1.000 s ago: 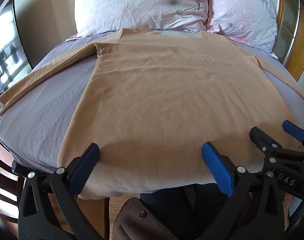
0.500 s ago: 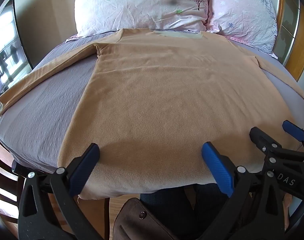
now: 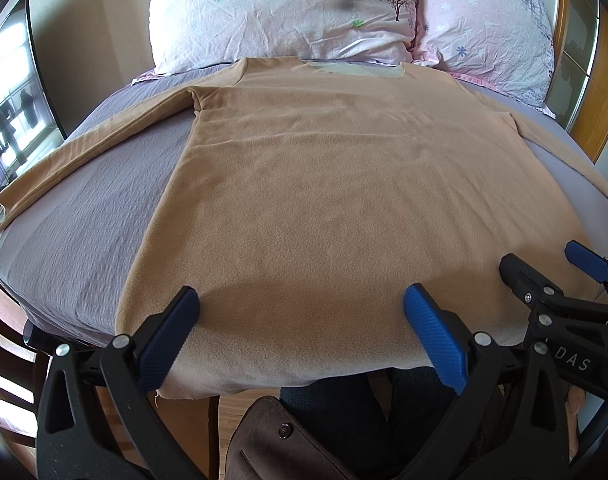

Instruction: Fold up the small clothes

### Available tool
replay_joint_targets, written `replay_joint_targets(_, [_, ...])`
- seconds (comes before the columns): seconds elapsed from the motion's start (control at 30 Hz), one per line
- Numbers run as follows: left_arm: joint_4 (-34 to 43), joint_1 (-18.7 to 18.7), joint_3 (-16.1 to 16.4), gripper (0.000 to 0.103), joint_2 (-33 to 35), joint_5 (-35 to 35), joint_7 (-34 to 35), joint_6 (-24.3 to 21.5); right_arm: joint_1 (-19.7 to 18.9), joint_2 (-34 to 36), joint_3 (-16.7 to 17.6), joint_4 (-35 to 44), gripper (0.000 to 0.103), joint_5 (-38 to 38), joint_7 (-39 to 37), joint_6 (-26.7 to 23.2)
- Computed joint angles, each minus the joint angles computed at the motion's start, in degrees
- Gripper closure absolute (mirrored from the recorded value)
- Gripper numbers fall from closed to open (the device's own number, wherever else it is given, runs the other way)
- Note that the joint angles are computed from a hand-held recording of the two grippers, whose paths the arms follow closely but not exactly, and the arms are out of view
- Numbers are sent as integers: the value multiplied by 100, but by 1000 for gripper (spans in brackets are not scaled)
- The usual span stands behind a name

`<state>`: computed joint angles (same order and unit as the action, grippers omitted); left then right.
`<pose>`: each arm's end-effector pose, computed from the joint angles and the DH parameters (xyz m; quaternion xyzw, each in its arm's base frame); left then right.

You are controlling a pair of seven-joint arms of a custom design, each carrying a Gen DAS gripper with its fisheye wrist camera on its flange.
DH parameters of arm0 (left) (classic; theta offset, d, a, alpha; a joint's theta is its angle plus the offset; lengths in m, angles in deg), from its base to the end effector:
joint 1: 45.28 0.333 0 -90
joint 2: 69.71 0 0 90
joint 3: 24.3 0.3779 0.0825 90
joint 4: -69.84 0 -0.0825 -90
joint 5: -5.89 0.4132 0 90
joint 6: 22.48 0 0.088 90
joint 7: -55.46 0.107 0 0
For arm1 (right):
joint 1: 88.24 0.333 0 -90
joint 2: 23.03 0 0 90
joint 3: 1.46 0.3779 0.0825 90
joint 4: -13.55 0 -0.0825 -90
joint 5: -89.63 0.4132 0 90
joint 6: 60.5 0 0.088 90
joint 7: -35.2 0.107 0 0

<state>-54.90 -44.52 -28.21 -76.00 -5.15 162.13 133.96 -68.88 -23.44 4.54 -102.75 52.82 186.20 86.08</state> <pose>0.5776 -0.0260 0.5625 -0.5983 0.7302 -0.2489 0.2165 0.5534 0.2721 0.5555 -0.6032 0.7188 -0.2456 0.2433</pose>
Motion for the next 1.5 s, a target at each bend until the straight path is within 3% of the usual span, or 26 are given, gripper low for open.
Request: replay_joint_targets(1.5, [-7,-5,3,2,-1,-13,11,24,22,-12,19,-10,1,-106,130,-13])
